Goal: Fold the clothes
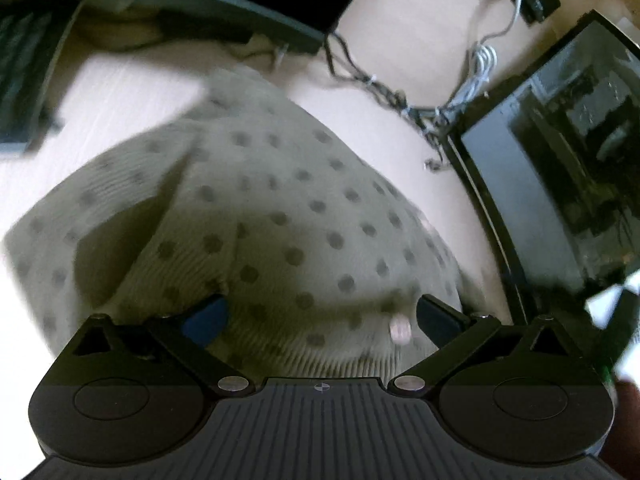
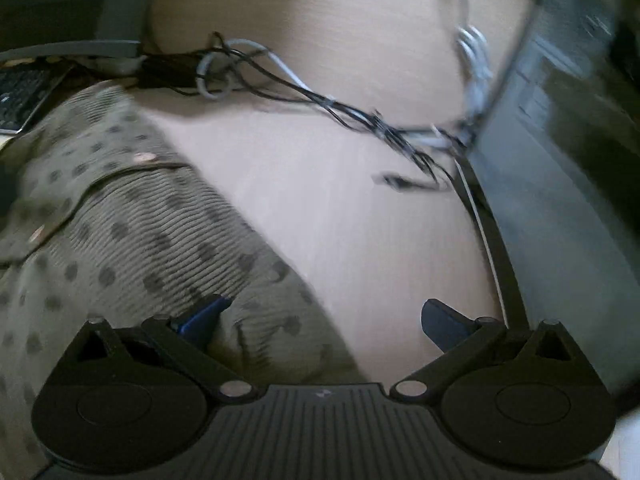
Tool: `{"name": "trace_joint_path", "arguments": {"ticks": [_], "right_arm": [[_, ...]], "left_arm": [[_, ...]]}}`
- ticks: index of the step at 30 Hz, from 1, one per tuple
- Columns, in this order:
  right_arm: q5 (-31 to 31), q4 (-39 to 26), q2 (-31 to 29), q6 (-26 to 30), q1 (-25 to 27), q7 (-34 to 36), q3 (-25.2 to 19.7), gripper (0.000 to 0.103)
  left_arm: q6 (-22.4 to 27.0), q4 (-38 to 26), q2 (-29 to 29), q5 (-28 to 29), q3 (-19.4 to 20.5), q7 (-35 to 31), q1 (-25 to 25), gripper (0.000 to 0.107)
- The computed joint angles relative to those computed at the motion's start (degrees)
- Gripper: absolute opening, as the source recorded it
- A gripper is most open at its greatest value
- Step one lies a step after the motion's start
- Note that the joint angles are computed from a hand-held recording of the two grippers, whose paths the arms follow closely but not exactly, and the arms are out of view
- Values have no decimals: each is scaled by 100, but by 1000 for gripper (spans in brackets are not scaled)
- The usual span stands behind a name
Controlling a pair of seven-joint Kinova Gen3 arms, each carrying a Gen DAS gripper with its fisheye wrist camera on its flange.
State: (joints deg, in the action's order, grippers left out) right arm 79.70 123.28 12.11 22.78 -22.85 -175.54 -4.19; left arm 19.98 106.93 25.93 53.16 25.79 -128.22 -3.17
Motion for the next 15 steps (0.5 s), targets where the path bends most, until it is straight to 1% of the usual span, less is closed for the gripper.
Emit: {"name": "trace_joint_path", "arguments": {"ticks": [1, 2, 3, 4, 5, 6, 7, 8, 9, 10, 11, 12, 13, 14, 15], "right_arm": [[-233, 30, -47, 166, 38, -49, -164, 103], [-466, 32, -77, 396, -31, -109, -287, 103], [-699, 39, -126, 585, -188, -75, -304, 103], [-932, 28, -161, 681, -397, 52, -215, 103], [-1165, 9, -214, 684, -504, 272, -183, 103], [-1390, 9, -292, 593, -505, 505, -218, 103], [-1537, 42, -379, 410, -400, 738, -304, 103], [-1652, 86, -455, 177, -189, 966, -477, 103], [-1711, 143, -556, -56, 55, 1101, -649, 103], [-1754, 195, -692, -200, 192, 1143, -723, 103], [-1723, 255, -866, -250, 222, 1092, -712, 103], [-1608, 290, -948, -208, 147, 947, -617, 103], [-1430, 318, -1007, -72, -34, 714, -470, 103], [-1283, 318, -1036, 157, -300, 481, -293, 103], [-1220, 315, -959, 390, -565, 334, -137, 103]], "left_arm": [[74, -218, 100, -96, -242, 117, 228, 103], [107, -382, 151, -161, -506, 172, 480, 103], [90, -494, 174, -178, -772, 143, 742, 103], [103, -597, 187, -172, -1037, 106, 992, 103], [152, -618, 159, -120, -1210, -4, 1138, 103], [208, -608, 119, -93, -1278, -196, 1180, 103], [258, -524, 36, 20, -1239, -421, 1115, 103], [326, -410, -60, 139, -1094, -654, 948, 103], [394, -298, -134, 220, -843, -887, 682, 103], [460, -149, -218, 370, -579, -1120, 417, 103], [554, 1, -296, 489, -317, -1353, 152, 103], [700, 107, -315, 592, -64, -1586, -114, 103], [824, 204, -274, 722, 199, -1819, -379, 103], [855, 302, -196, 851, 403, -2050, -539, 102], [793, 358, -109, 889, 515, -2227, -593, 101]]}}
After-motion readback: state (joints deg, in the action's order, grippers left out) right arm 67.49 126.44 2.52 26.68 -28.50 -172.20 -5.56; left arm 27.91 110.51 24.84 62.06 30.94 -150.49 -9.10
